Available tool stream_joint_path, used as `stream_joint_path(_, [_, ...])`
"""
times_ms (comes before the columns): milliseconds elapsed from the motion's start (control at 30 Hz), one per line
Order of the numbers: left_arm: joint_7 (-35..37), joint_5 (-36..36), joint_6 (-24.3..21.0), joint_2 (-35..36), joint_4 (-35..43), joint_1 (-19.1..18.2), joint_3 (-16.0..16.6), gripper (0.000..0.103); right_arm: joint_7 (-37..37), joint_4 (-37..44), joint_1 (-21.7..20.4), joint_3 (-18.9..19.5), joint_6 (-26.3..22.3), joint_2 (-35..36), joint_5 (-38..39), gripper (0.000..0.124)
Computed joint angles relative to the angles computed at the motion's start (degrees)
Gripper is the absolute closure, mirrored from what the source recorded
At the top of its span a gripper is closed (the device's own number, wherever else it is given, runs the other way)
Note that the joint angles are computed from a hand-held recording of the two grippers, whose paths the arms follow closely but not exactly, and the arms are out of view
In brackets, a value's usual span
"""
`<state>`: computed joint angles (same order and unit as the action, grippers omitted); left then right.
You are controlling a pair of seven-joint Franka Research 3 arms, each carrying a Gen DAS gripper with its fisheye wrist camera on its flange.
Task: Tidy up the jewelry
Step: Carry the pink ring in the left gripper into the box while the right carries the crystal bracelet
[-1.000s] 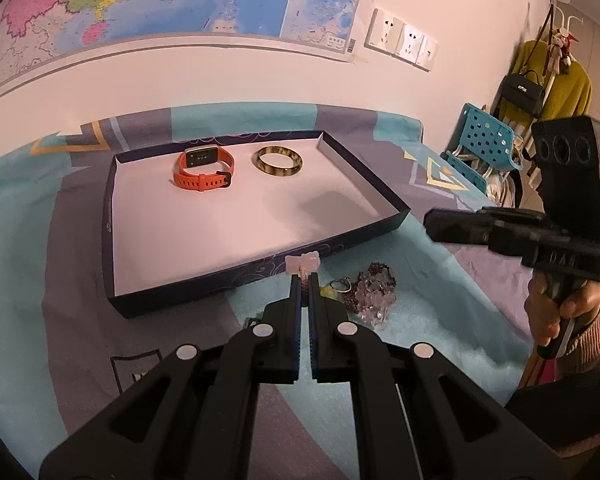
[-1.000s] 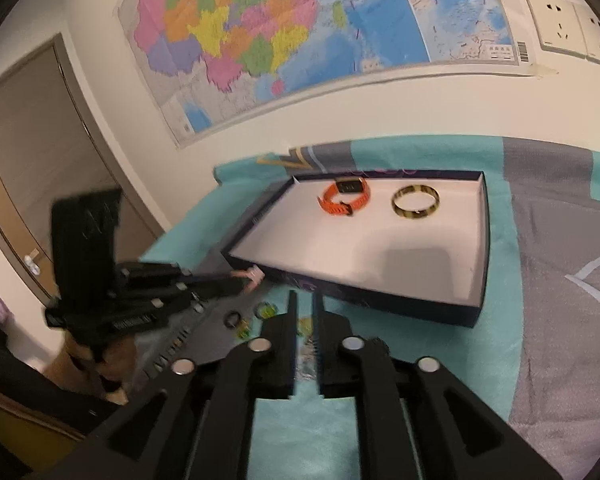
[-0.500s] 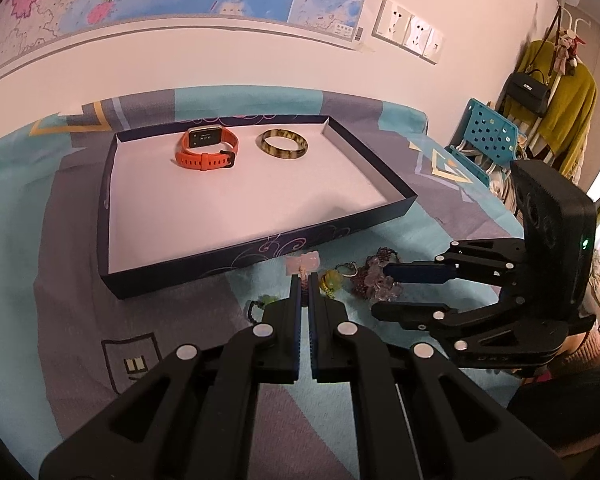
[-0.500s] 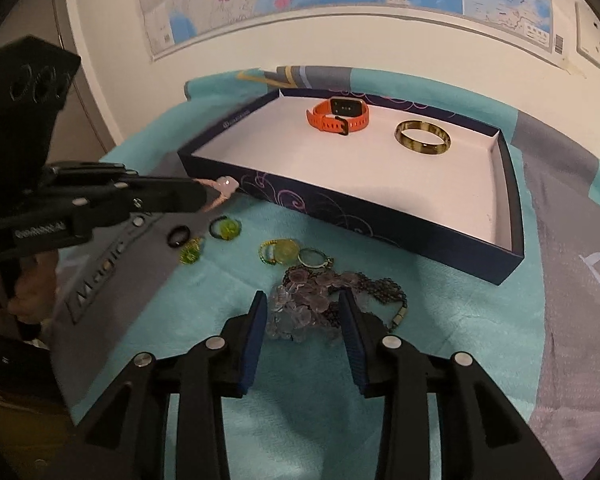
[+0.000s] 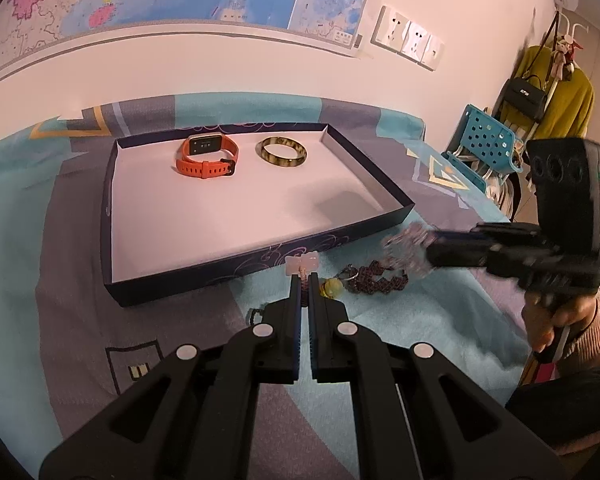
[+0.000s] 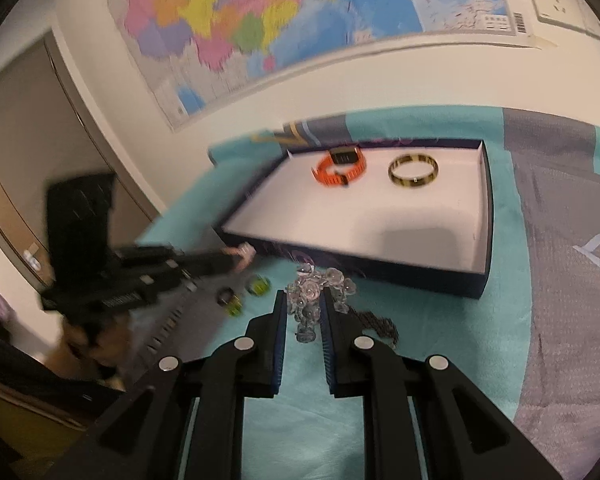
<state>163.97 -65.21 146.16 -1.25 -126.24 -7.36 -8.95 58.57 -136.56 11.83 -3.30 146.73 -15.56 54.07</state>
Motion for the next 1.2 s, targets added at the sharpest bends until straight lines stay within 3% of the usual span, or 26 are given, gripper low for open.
stream_joint_path(133, [0.42,-0.39,0.04,-0.22,0.29,0.02,0.03,0.099,-2.68,0.93,-0.01,-1.41,-1.29,-0.43,4.04,0.109])
stream_joint_path(300, [0.26,0.07,0.41,0.15,1.33,-0.04,-0.01,0.099,-3.0,2.12,-0.81,-1.06,-0.45,0.5,3.72,0.109])
stream_joint_path(633, [-3.54,3.97,3.8,5.34,8.22,0.48,-1.75,0.099,-3.45,9.29,-2.57,-0.06,0.88,9.02,2.01,0.109])
stream_joint_path(1200, [-20.8,22.14,7.67,17.65,19.75,4.18,-8.35,0.099,-0.85,20.55,-6.85,3.22,-0.88,22.03,-2.61,0.109])
